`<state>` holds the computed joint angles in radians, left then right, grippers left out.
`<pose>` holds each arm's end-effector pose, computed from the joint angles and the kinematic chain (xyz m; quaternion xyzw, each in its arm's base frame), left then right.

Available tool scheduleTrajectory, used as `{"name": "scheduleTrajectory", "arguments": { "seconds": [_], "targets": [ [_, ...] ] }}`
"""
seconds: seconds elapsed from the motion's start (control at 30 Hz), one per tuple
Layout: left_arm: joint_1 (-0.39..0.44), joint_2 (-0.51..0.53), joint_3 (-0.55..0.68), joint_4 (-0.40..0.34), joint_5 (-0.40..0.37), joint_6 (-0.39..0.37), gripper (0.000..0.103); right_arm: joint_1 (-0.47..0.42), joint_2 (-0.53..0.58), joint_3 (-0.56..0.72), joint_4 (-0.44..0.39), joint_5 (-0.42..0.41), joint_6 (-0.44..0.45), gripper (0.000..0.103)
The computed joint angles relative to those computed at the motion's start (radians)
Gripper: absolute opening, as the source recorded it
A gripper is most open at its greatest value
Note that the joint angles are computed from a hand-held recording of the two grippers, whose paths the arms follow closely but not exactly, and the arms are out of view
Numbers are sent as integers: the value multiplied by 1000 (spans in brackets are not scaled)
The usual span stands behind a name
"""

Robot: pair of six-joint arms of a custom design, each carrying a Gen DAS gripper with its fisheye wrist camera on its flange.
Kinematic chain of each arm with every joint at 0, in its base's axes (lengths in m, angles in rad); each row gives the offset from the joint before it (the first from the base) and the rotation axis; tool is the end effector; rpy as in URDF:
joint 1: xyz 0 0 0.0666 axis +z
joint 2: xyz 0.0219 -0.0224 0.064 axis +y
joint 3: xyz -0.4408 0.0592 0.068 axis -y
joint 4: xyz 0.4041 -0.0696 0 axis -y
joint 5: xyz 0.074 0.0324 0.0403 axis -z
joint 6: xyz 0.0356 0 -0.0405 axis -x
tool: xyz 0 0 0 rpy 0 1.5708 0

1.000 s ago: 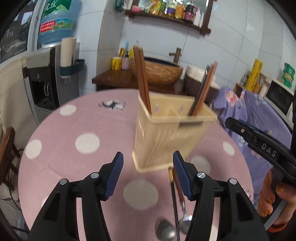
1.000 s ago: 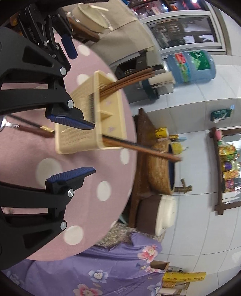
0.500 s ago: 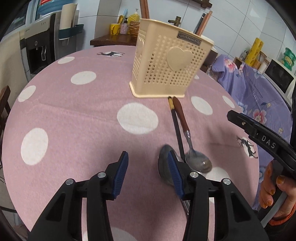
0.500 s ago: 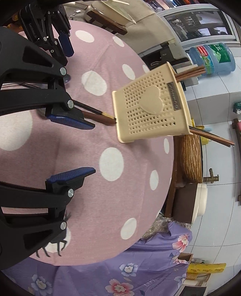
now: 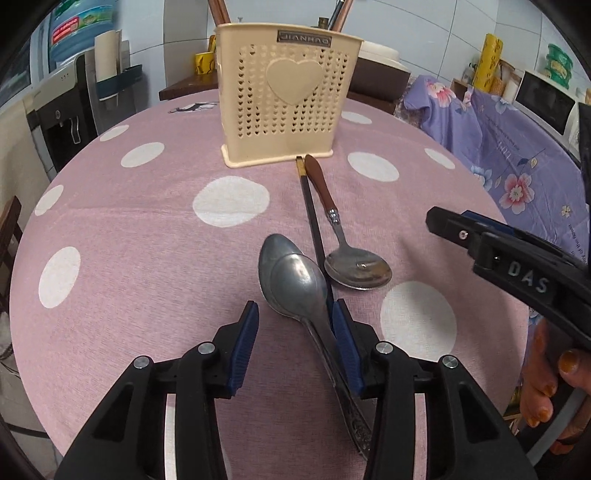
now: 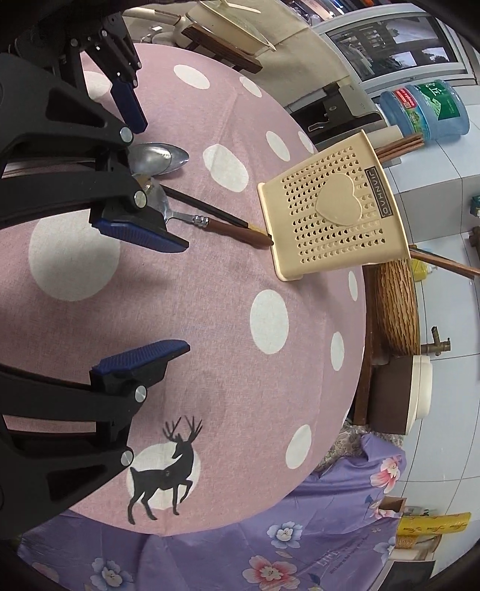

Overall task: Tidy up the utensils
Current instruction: 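Grasp the translucent spoon by its handle with the left gripper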

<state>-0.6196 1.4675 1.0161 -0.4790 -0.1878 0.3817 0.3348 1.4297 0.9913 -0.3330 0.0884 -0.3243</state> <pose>0.3884 -0.2694 0.3123 0.0828 0.9418 -0.0723 0.3176 0.4464 0.1516 0.3286 0.0124 0.9204 0.0873 0.3810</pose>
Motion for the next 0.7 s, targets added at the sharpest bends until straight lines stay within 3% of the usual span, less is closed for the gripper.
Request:
{"name": "scheduleTrajectory", "arguments": {
  "seconds": [0.3,0.37,0.5,0.57,0.7],
  "targets": [
    [-28,30,27,-22,-36,19,41,-21,-5,-19,-7,-27,-20,50],
    [-24,27,24,-21,-36,35,31,-21,-3,-20,-9,-28,-24,50],
    [-10,18,15,-8,-7,50,22,-18,0,-19,-12,-37,-30,50],
    [-9,17,15,-13,-12,54,13,-15,1,-16,-15,-39,-30,50],
    [5,5,4,-3,21,64,11,-8,2,-14,-15,-37,-24,50]
  ]
}}
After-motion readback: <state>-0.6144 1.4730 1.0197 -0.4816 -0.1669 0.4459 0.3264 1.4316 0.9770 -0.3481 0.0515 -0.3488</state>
